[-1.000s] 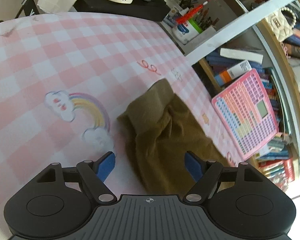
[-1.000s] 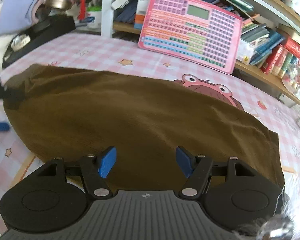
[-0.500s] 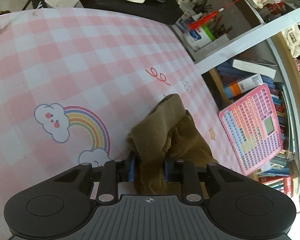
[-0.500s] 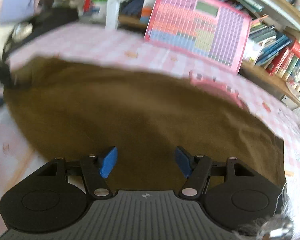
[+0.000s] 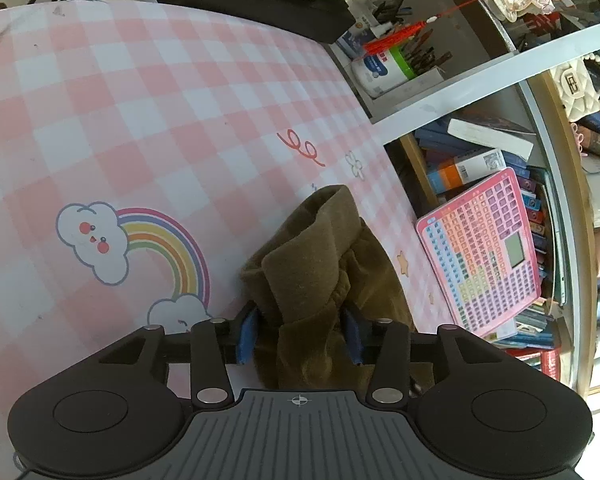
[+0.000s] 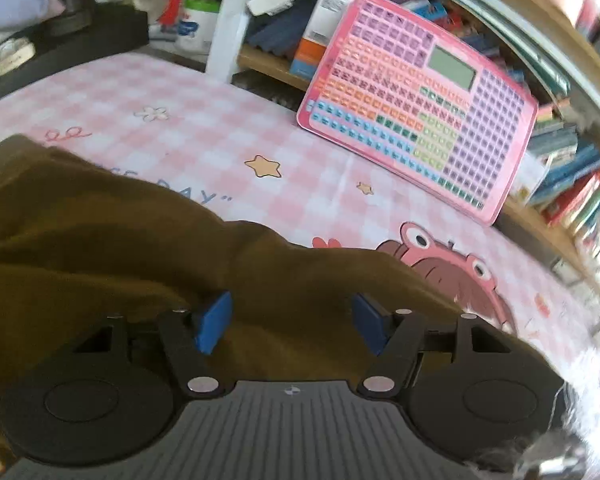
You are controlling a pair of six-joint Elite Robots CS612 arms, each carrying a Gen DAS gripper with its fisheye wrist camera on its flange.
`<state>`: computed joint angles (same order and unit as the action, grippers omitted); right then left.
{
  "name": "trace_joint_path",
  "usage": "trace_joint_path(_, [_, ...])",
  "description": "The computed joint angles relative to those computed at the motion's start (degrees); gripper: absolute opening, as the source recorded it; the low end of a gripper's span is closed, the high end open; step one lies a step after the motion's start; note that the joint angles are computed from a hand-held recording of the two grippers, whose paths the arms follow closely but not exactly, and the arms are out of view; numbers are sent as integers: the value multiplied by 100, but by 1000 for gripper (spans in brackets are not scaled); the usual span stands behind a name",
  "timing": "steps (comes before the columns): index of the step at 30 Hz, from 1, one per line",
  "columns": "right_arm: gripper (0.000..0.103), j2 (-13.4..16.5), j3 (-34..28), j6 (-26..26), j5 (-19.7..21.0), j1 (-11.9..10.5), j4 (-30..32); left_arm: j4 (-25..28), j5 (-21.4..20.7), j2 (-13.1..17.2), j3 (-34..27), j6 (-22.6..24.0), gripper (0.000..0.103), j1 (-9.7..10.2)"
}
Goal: Fold clothes
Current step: 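Lift the waistband end with the left gripper over toward the hem and release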
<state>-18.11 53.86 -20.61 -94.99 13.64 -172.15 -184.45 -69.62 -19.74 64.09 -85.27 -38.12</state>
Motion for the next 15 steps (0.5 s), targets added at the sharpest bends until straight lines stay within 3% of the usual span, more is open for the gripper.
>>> trace_joint_path(3, [64,-322,583,99,246,-38,-291,-70,26,26,-17,-98,46,-2])
trace_joint_path(7, [65,-671,1282,-1,507,-73,-211,-169,91,64,-41,-169,48,-14])
trace_joint_path(10, [65,-628,1351,-214,427,-35,-568,-73,219,77,-88,-156,39,-42])
trace_joint_path(11, [65,-617,1326,-281,425,-29,-563,-5,209,76,-102,-164,27,-39])
trace_joint_path(15, [65,-639,1293,-388,462,-38,-443,60,302,52,-124,-44,19,-58])
